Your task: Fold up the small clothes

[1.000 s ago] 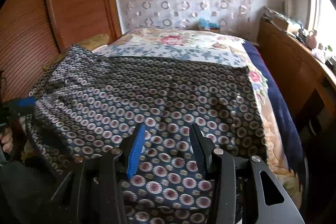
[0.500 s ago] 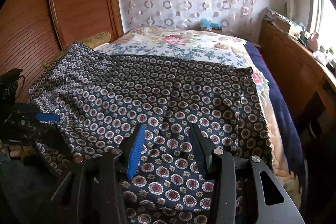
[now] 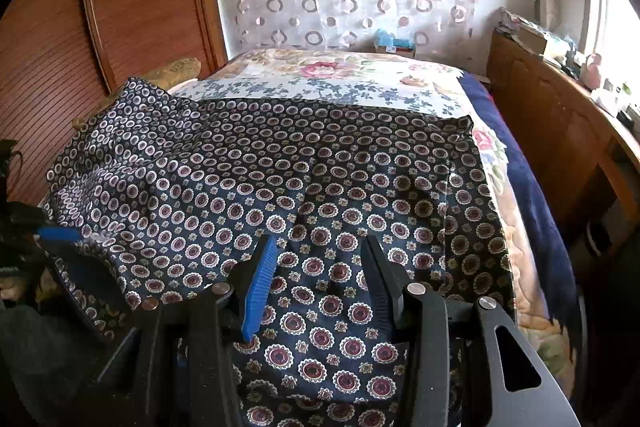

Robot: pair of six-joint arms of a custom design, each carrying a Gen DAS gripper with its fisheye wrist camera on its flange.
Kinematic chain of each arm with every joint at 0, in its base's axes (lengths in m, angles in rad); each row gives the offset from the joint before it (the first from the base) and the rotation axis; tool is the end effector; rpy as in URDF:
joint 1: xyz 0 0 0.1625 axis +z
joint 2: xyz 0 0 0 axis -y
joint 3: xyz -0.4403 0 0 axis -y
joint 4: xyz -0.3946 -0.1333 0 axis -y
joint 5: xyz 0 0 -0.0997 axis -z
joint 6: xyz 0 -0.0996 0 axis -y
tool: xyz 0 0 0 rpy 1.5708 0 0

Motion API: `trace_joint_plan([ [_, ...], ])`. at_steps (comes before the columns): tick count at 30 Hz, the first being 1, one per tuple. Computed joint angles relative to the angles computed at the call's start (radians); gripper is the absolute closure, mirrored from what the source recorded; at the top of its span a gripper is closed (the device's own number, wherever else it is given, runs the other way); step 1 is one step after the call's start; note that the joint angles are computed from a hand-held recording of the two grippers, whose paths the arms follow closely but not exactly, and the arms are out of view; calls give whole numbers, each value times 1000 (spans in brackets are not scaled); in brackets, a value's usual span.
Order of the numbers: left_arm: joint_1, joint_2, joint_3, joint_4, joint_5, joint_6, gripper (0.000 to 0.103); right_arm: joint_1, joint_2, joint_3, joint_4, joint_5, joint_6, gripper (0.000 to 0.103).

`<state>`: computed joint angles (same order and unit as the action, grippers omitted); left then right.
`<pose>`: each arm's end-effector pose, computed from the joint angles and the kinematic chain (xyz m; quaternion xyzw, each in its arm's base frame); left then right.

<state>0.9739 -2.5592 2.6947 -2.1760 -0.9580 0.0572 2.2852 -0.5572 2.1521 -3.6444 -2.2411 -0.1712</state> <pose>0.0739 -0.2304 0.3238 0.2314 0.9007 -0.2920 0.2236 0.3741 -0.3224 -0.0225 0.3226 -0.8624 0.3014 0.2478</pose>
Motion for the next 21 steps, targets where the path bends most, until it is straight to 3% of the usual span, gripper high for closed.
trace_joint_plan([
  [3,-33,-67,-11,17,86,-24,58,-2,4,-1,-3,0,2,57],
  [8,-2,-71,-16,-60,228,10,57,-13,25,-11,-7,10,-8,57],
  [12,102,6,-17,-257,225,100,34,-22,55,-26,-8,17,-17,57],
  [21,267,141,-6,-584,218,228,31,-27,121,-58,-46,-27,-66,54],
])
